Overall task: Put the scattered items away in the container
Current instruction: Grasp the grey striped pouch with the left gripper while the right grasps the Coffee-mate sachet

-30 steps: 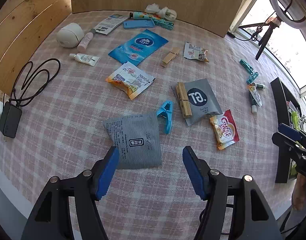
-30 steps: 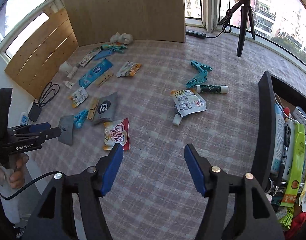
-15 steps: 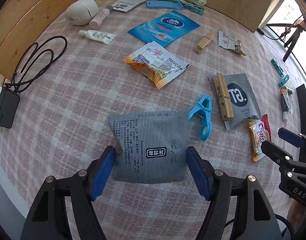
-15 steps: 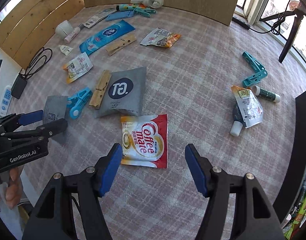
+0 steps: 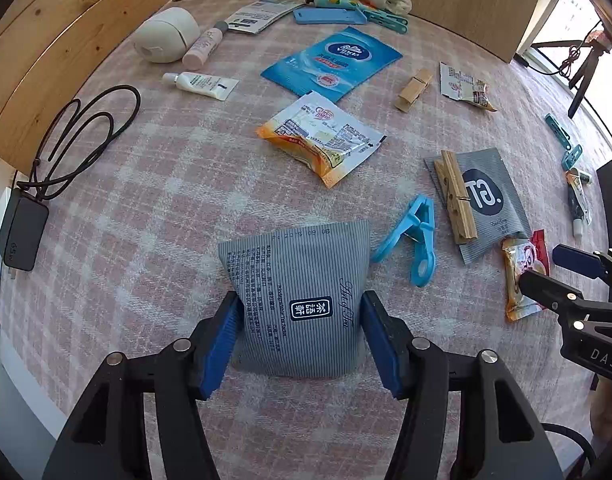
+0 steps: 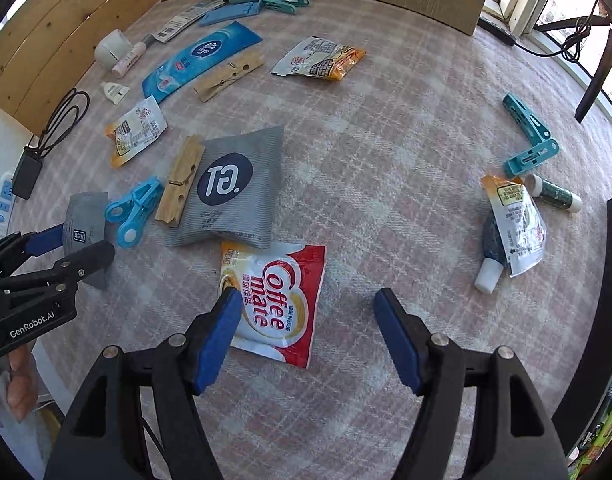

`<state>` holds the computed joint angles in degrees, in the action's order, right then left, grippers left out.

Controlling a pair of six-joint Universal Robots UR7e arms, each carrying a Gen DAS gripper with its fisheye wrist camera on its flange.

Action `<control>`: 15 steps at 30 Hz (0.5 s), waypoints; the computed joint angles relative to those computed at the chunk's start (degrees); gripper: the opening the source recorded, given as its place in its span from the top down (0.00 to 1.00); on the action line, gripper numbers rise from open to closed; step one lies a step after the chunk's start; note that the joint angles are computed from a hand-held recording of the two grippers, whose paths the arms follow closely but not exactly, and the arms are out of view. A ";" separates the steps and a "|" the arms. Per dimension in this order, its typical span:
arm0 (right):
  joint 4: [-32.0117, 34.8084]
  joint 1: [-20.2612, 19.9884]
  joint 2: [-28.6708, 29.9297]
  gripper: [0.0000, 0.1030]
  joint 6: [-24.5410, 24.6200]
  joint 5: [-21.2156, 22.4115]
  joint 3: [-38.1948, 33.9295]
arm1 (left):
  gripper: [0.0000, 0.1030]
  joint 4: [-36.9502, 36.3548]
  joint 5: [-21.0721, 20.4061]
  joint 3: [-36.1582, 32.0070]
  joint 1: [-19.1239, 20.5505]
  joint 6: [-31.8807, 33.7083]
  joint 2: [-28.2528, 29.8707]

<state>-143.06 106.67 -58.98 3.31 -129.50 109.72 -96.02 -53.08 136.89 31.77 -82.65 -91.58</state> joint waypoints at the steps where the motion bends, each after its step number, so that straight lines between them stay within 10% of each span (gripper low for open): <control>1: 0.05 0.13 0.13 0.39 -0.15 -0.04 -0.13 | 0.48 -0.01 -0.01 0.17 -0.07 -0.10 -0.30; 7: 0.67 0.20 -0.05 0.86 0.88 0.65 -0.66 | 0.60 -0.71 -0.16 0.25 -1.02 -1.50 0.19; 15: -1.60 -1.78 -2.95 0.97 2.56 7.17 1.36 | 0.69 -0.24 -1.66 1.25 -2.55 -4.03 -2.66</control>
